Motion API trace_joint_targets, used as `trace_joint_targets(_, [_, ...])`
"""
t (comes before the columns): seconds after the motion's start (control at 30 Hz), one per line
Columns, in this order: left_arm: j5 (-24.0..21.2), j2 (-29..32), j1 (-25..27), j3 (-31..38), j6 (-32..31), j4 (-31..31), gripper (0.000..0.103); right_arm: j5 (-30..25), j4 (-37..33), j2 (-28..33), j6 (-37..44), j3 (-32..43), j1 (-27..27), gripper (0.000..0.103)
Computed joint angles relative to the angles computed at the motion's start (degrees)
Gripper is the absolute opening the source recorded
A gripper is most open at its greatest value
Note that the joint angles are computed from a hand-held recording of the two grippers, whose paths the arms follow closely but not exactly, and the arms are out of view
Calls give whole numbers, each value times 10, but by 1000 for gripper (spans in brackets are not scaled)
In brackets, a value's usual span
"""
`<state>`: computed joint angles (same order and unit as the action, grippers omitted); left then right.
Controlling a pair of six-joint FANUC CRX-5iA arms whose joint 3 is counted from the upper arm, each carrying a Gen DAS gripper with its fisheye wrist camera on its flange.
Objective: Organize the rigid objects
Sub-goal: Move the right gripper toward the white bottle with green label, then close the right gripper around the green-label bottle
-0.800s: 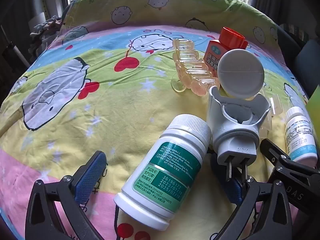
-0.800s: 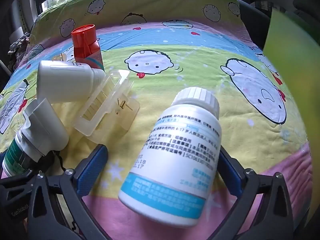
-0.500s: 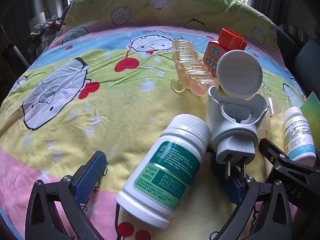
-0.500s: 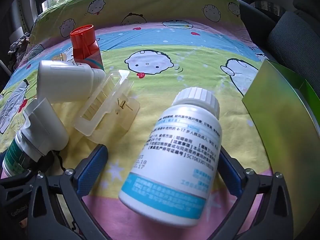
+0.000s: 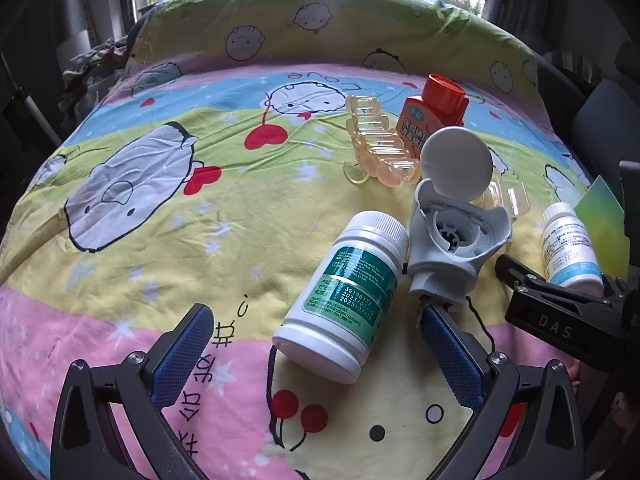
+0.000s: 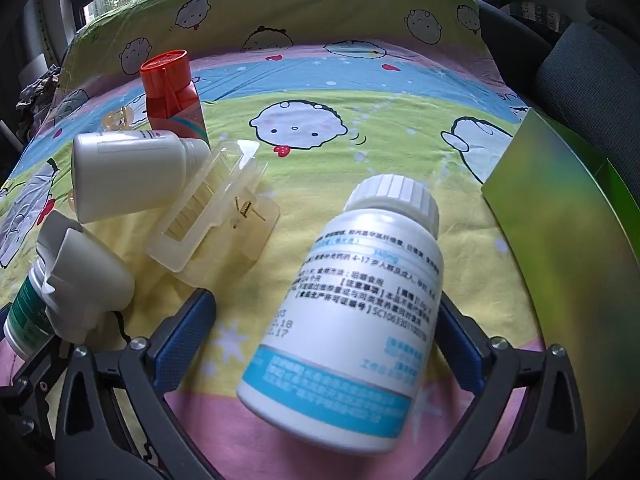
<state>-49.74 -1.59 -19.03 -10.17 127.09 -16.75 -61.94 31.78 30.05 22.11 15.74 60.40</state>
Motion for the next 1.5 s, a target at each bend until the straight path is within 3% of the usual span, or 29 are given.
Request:
trace_joint_targets(0.17, [27,-31,3,-22,-1,4,103,-10,-9,6,7,16,-2,102])
trace_joint_targets(0.27, [40,-44,6,-31,-1,6,103,-45,-16,18,17,43,1,102])
trace_joint_targets(0.4, [74,-63,22,-53,-15,32,103,-47,41,2,4,17,17,100])
trace_joint_targets(0.6, [125,-97,43,-89,-32,70,102,29,94,-67,-83,-63,25,93])
trace_joint_targets(0.83, [149,-114,72,-114,-56,111,86,99,112,-94,-113,-90,29,74])
trace_joint_targets(1.03, [173,-125,103,-143,-112,177,72,139,19,-94,-69,-60,27,57])
trace_joint_targets(1.2, [175,-125,121,-161,-166,229,69,165,-68,-86,-10,-24,26,55])
trace_joint_targets(1.4, [170,-116,133,-178,-221,287,69,163,-306,-62,129,71,-5,55])
trace_joint_targets(1.5, [168,-111,138,-186,-253,319,67,152,-372,-45,174,106,-13,51])
